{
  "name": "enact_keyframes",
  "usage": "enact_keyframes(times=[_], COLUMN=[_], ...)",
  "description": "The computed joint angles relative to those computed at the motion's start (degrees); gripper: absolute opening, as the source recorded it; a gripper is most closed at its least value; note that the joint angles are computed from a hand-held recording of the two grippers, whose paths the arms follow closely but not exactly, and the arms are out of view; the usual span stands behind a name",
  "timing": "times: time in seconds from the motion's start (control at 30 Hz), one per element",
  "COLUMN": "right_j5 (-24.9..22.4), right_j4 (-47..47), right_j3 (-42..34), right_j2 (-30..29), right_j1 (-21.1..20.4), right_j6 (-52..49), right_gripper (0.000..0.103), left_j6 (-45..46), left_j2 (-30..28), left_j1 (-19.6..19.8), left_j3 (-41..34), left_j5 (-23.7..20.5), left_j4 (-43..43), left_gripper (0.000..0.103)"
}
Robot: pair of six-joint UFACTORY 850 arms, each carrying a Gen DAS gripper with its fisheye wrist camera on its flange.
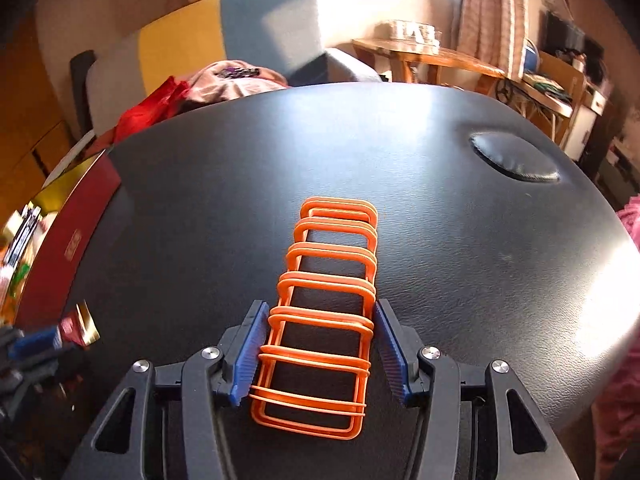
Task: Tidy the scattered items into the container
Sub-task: 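Lower the chocolate into the gold tray and open the left gripper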
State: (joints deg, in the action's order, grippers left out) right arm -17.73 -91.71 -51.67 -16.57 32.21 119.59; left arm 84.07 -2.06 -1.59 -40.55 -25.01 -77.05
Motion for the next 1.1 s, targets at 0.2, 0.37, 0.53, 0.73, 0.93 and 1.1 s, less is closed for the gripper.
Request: enact_keyframes(times=[0.2, 0.37, 0.53, 0.73, 0.93, 1.1], right_j5=[-1.5, -2.3, -2.1, -2.1, -1.9, -1.9], right_j4=[-2.2, -3.3, -3.5, -2.1, -0.6, 0.4], right_j3=[0.1, 0.3, 0.4, 0.0, -0.3, -0.5], right_j2=[-0.4, -0.5, -0.4, -0.5, -0.6, -0.7], right_j1=[1.3, 1.7, 1.6, 1.5, 1.4, 1.4], right_j6=[1.0, 2.0, 2.2, 0.8, -1.2, -2.6], right_gripper=[0.054, 0.054, 0.054, 0.054, 0.055, 0.055], left_j6=[1.7, 3.5, 2.9, -1.0, -7.7, -6.6], left_j2=[5.1, 7.4, 5.0, -0.7, -6.6, -7.5], left_j1=[4.9, 10.5, 15.6, 17.5, 17.0, 18.3], left_j3=[1.2, 0.5, -2.2, -6.3, -9.9, -10.5], left_j5=[-2.4, -0.8, 4.3, 10.3, 13.3, 10.7], left_j4=[-3.2, -6.8, -7.6, -2.6, 3.9, 1.0], left_gripper=[0.024, 0.024, 0.024, 0.024, 0.025, 0.030])
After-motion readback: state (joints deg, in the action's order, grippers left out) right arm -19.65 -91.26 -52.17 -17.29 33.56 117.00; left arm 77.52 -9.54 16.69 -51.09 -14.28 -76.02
